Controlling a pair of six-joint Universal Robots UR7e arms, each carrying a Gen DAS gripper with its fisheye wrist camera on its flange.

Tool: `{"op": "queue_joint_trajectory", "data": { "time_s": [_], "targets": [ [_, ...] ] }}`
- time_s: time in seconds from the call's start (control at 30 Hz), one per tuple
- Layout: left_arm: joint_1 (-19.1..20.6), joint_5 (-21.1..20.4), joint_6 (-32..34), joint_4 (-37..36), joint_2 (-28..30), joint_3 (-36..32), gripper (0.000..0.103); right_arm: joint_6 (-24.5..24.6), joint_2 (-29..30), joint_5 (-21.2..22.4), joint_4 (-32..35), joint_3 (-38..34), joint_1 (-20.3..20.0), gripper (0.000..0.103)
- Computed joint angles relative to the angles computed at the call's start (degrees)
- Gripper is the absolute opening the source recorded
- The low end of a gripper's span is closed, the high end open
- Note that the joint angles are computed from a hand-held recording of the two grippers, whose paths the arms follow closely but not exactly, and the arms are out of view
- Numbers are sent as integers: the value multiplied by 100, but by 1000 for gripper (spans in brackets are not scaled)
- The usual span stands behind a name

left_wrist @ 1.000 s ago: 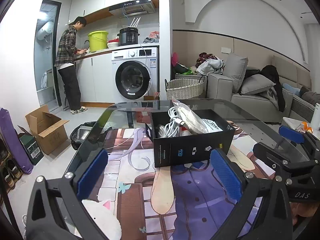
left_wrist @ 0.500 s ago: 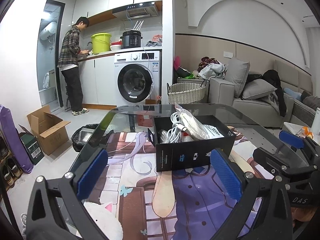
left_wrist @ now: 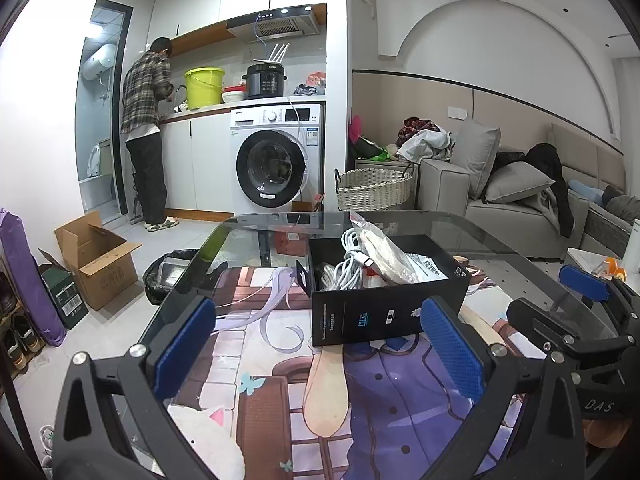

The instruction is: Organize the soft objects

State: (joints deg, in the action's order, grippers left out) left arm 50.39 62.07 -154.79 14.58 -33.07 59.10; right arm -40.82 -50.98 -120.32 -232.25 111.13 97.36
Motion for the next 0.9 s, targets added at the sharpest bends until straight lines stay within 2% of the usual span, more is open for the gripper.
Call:
{"op": "queue_joint_trajectory", "data": {
  "time_s": [0.9],
  "targets": [
    [-31,36,-81,-259,-129,206,103,-36,108,40,-59,-113,32,102]
  ]
}}
